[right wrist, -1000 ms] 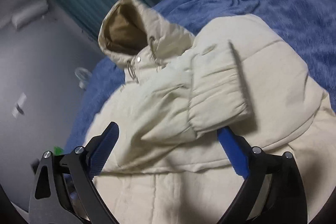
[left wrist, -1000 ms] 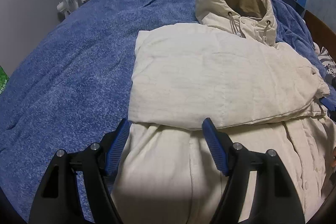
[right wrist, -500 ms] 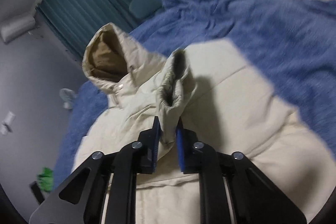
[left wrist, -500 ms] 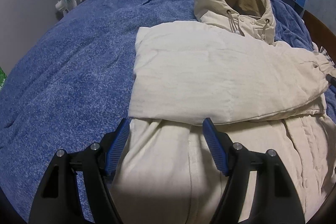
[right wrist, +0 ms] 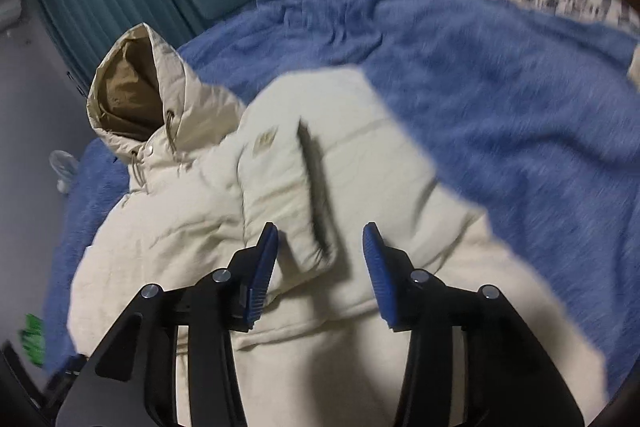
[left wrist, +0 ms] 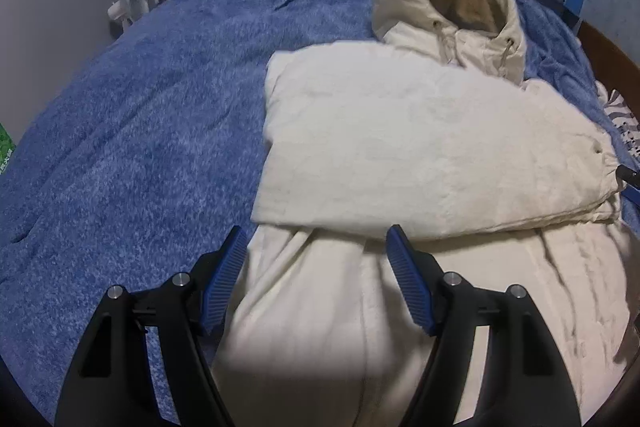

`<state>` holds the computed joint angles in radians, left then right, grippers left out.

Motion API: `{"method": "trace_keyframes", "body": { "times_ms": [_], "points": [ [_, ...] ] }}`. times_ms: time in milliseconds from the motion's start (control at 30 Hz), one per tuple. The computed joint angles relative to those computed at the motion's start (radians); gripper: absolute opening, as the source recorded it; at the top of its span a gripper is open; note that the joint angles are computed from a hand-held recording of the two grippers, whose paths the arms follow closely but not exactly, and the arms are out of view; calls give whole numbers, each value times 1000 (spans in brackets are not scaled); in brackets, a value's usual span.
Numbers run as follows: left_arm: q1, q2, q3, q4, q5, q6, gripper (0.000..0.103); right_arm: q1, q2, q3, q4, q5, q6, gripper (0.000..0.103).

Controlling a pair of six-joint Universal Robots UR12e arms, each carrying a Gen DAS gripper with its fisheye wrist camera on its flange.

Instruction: Fold large clothes

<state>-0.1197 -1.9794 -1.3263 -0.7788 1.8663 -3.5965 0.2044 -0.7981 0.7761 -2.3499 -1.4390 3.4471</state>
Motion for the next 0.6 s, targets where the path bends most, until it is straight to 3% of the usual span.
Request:
{"method": "trace_keyframes", "body": {
  "times_ms": [133, 333, 500, 600],
  "points": [
    [-2, -10, 17, 57, -21, 51, 68, 6, 5, -17, -41, 14, -104, 55],
    [-12, -51, 74, -1, -30, 76, 68, 22, 29, -59, 1, 96, -261, 60],
    [-19, -64, 88, -17, 0, 80, 71, 34, 44, -80, 80, 74, -324, 60],
    [-21, -69, 90, -21, 8, 80, 71, 36, 51, -87, 108, 68, -314, 60]
  ]
}}
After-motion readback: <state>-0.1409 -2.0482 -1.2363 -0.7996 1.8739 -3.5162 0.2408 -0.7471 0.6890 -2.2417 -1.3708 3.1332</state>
